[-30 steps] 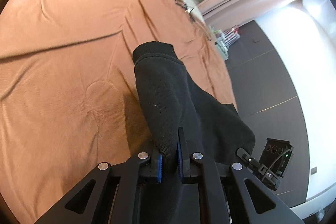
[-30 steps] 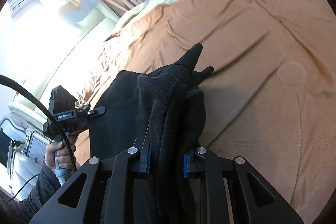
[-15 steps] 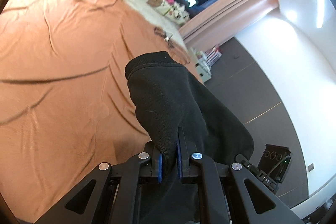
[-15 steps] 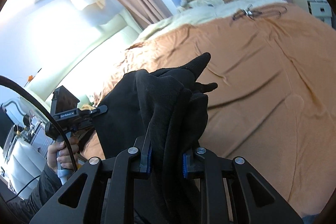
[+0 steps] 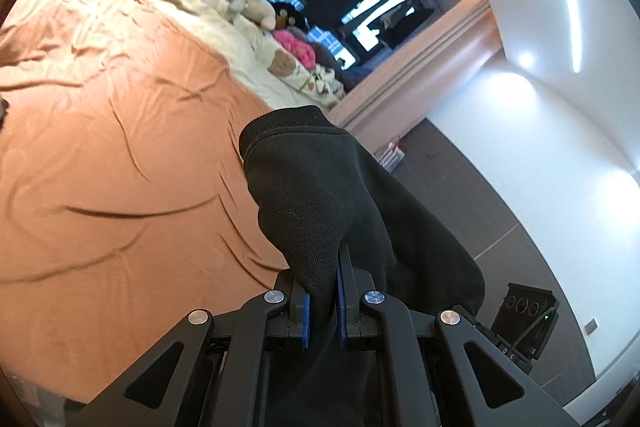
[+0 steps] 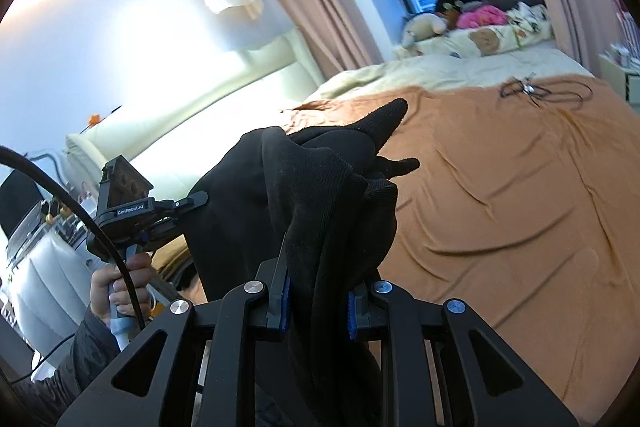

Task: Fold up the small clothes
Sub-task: 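Lift the folded black shirt off the bed with both tools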

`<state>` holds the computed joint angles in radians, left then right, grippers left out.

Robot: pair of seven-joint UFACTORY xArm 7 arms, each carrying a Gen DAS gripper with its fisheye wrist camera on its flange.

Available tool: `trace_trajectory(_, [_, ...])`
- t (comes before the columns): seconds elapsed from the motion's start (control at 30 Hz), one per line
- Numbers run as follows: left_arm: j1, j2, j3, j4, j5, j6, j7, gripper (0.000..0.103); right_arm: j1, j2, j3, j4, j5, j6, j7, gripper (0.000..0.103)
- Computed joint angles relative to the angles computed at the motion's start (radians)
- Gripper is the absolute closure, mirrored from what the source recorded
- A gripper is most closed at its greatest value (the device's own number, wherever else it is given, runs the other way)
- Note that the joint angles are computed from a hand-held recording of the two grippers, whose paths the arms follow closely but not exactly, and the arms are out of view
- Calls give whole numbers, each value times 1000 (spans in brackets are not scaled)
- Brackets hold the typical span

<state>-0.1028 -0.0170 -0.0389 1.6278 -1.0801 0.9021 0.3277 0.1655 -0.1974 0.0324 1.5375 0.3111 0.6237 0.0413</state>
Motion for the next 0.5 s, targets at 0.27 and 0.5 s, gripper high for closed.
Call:
trace_trajectory(0.27, [36,-99,72,-71,-25,14,32,94,29,87,21,102,26,8,-69,86])
trace_trajectory(0.5, [76,-150,155,-99,-40,45,54,94,41,222,60,271,20,48,-122,86])
